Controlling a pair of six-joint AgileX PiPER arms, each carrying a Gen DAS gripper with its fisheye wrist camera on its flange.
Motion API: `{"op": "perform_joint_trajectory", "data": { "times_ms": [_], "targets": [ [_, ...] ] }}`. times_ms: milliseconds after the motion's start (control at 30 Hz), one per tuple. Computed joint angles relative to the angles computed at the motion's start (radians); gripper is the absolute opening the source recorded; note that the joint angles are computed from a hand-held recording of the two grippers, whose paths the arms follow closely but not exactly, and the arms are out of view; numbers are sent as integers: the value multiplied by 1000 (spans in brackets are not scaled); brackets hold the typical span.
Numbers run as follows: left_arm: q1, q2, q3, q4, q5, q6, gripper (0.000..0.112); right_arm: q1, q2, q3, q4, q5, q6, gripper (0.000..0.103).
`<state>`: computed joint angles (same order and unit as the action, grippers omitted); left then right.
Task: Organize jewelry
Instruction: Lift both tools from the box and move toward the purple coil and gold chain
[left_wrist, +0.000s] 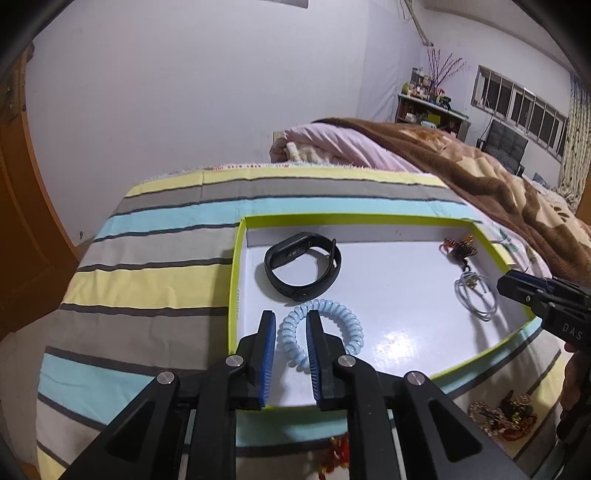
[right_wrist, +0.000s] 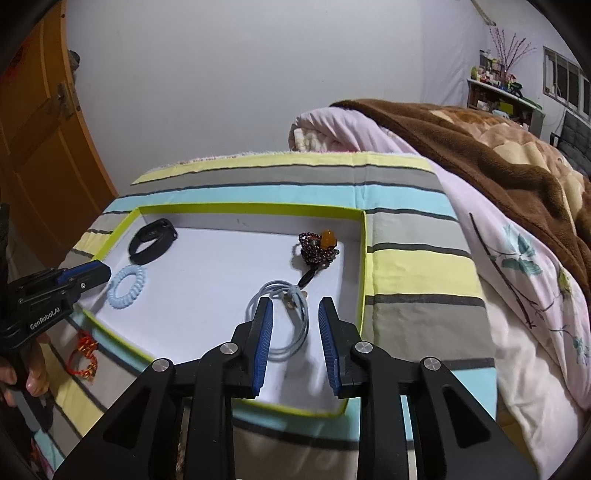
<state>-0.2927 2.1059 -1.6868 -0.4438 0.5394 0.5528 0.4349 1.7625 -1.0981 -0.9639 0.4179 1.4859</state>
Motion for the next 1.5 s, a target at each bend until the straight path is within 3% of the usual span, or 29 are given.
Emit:
{"op": "perform_joint_trajectory", "data": {
  "times_ms": [300, 567, 800, 1167, 1500],
  "targets": [
    [31, -198, 292, -229, -116, 256, 16, 168, -132, 126, -178, 95, 220, 26],
    [69, -381, 531, -448, -146, 507, 16, 332, -215, 210, -237, 203, 360, 26],
    [119, -524, 702, -607, -130, 697, 16, 461, -257, 269, -246, 280, 464, 26],
    [199, -691, 890, -702, -65, 821, 16, 637, -295, 322, -222, 403, 567, 26],
    [222, -770, 967, -764, -29, 895, 16, 727, -293, 331, -209, 493, 606, 26]
  ]
}}
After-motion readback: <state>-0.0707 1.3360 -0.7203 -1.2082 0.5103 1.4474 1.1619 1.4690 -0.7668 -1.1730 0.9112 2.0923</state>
